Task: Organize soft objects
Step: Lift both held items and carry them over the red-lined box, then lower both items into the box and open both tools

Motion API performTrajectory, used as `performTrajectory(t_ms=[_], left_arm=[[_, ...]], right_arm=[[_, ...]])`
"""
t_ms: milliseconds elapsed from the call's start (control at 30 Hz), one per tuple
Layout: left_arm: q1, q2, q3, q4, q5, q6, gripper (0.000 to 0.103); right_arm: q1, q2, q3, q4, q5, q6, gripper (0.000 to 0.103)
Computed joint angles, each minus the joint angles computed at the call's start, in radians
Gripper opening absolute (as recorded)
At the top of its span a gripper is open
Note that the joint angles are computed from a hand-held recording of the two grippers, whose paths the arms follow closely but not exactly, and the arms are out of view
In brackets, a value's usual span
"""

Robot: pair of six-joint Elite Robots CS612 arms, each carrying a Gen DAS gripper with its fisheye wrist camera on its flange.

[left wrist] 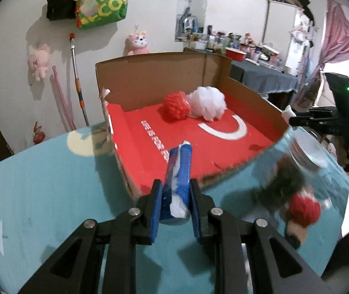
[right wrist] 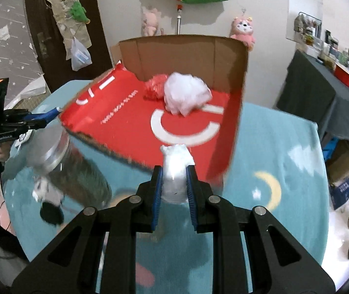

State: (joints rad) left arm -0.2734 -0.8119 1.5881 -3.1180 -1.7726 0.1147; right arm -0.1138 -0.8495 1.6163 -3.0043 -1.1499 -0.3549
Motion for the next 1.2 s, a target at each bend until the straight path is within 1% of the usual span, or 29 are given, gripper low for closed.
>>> performTrajectory(t_ms=[67, 167, 233, 300, 400, 500, 600, 700, 867, 967, 1067, 1200], left_arm=[[-0.011, 0.014, -0.051, 0.067, 0.045, -0.017, 0.023], [-0.019, 0.041, -0.121, 0.155, 0.059, -0.055, 0.023], [-0.029, 0.062, -0.169, 0.21, 0.093, -0.07, 0.023], [-0.036, 0.082, -0.212, 0.264, 0.118, -0.08, 0.023], [-0.048, 0.11, -0.27, 0.335, 0.157, -0.08, 0.023], [-0.058, 0.133, -0.315, 0.396, 0.201, -0.084, 0.024], [-0.061, 0.156, -0.357, 0.452, 0.221, -0.098, 0.024], [-0.064, 0.178, -0.394, 0.484, 0.254, -0.108, 0.024], [-0.067, 0.197, -0.421, 0.517, 0.284, -0.113, 0.025], [-0.069, 0.204, -0.43, 0.527, 0.3, -0.116, 0.026], [-0.069, 0.208, -0.435, 0.536, 0.294, -0.124, 0.026], [-0.073, 0.208, -0.431, 0.533, 0.306, -0.117, 0.026]], right_arm=[[0.019, 0.019, -0.052, 0.043, -0.04, -0.005, 0.018], [0.046, 0.061, -0.154, 0.141, -0.101, -0.009, 0.018], [0.059, 0.09, -0.213, 0.192, -0.155, 0.0, 0.018], [0.072, 0.124, -0.284, 0.276, -0.204, 0.013, 0.018], [0.085, 0.174, -0.383, 0.401, -0.272, 0.042, 0.018], [0.09, 0.209, -0.449, 0.472, -0.316, 0.072, 0.018], [0.094, 0.238, -0.504, 0.531, -0.343, 0.101, 0.019], [0.094, 0.26, -0.544, 0.577, -0.355, 0.115, 0.019], [0.097, 0.277, -0.575, 0.608, -0.359, 0.118, 0.019], [0.099, 0.279, -0.574, 0.601, -0.372, 0.112, 0.02], [0.104, 0.28, -0.574, 0.6, -0.376, 0.111, 0.021], [0.11, 0.277, -0.567, 0.592, -0.395, 0.099, 0.023]])
